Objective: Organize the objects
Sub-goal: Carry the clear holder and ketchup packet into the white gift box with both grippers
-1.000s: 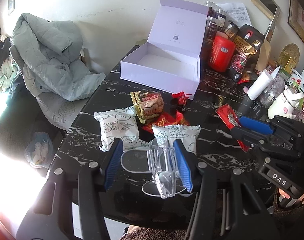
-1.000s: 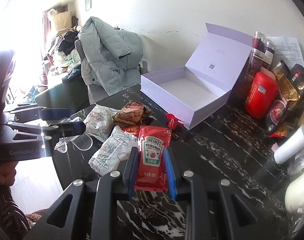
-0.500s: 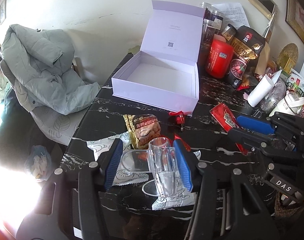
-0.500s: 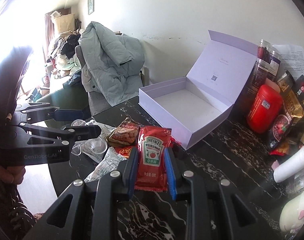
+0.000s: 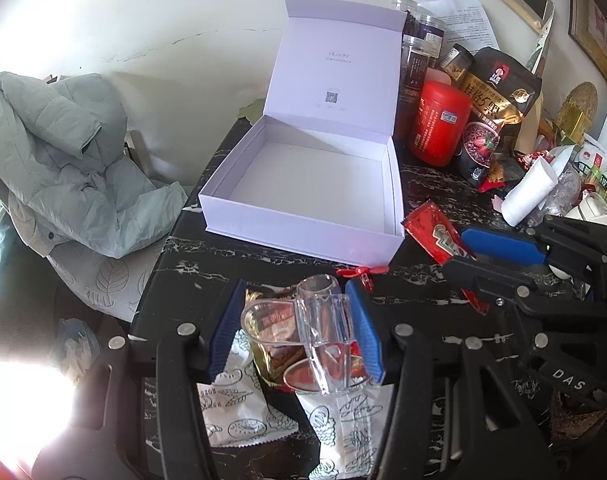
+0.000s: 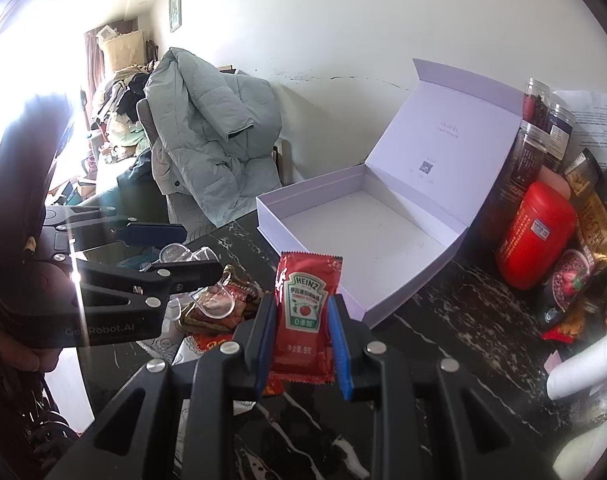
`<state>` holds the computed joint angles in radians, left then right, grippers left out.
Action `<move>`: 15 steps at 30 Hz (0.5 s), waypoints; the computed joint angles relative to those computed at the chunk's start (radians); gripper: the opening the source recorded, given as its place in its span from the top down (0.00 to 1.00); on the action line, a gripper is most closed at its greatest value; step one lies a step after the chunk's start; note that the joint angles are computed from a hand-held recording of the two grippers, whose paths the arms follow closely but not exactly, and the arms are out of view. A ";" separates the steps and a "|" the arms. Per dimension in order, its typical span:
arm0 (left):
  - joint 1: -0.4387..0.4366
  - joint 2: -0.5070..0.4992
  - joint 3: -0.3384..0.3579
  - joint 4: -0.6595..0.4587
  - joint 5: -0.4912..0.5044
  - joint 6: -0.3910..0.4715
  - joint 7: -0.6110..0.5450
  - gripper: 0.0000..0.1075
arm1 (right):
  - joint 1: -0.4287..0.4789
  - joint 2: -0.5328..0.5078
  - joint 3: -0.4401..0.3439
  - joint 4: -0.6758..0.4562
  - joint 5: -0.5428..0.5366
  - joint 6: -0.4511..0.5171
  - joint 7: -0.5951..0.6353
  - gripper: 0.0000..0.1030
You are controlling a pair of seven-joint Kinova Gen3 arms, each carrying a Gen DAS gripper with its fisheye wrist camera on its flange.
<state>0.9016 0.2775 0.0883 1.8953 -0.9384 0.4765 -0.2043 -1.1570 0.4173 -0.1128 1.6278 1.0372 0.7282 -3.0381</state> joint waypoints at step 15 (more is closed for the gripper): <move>-0.091 0.115 -0.047 -0.177 0.206 -0.060 -0.345 0.53 | 0.095 0.049 0.061 -0.086 -0.064 -0.087 0.165 0.75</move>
<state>0.8110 0.3926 0.0411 1.7187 -0.7327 0.4167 -0.5489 -1.0624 0.4661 -0.0521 1.5417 0.9731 0.6409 -2.8735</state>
